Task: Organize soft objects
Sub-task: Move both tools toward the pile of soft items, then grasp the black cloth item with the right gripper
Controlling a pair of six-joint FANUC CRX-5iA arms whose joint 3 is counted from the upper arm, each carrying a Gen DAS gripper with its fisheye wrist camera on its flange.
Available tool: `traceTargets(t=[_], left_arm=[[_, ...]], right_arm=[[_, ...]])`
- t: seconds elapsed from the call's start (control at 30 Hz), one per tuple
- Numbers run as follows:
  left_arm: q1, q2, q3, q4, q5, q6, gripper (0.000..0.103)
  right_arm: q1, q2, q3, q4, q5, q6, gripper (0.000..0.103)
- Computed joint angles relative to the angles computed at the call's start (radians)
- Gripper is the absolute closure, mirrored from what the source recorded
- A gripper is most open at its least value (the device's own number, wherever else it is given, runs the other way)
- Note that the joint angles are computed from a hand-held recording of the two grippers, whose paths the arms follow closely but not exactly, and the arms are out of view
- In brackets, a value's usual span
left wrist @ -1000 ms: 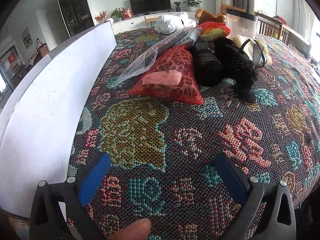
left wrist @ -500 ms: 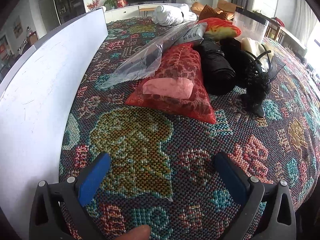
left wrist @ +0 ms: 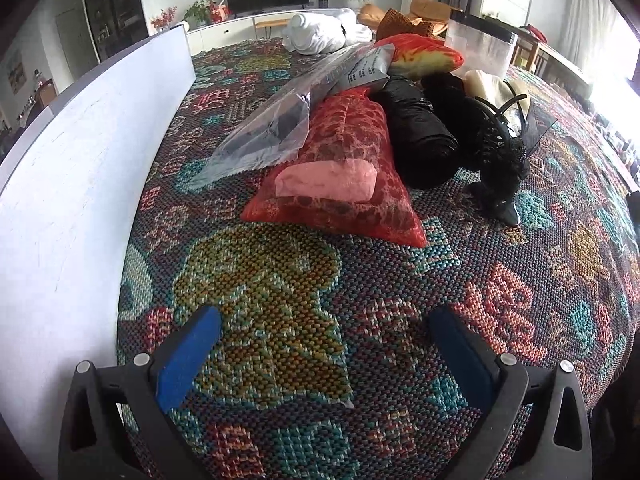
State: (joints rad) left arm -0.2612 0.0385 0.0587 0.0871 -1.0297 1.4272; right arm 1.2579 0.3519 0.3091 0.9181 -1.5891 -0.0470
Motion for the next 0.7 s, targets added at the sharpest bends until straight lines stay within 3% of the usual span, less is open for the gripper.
traceTargets(t=[0.13,0.33,0.5,0.7], left_arm=[[0.021,-0.001,-0.031,0.040,0.070,-0.050,0.000],[0.020,0.000,-0.037,0.041,0.093,-0.051,0.000],[0.016,-0.016,-0.056,0.032,0.112,-0.034,0.000],[0.015,-0.026,-0.068,0.029,0.119,-0.027,0.000]], right_arm=[[-0.001,0.006,0.008,-0.008,0.002,0.015,0.015],[-0.011,0.000,0.011,-0.052,0.072,0.073,0.015],[-0.062,-0.014,0.018,-0.174,0.298,0.236,0.015],[-0.147,0.143,0.257,-0.314,0.298,0.493,0.018]])
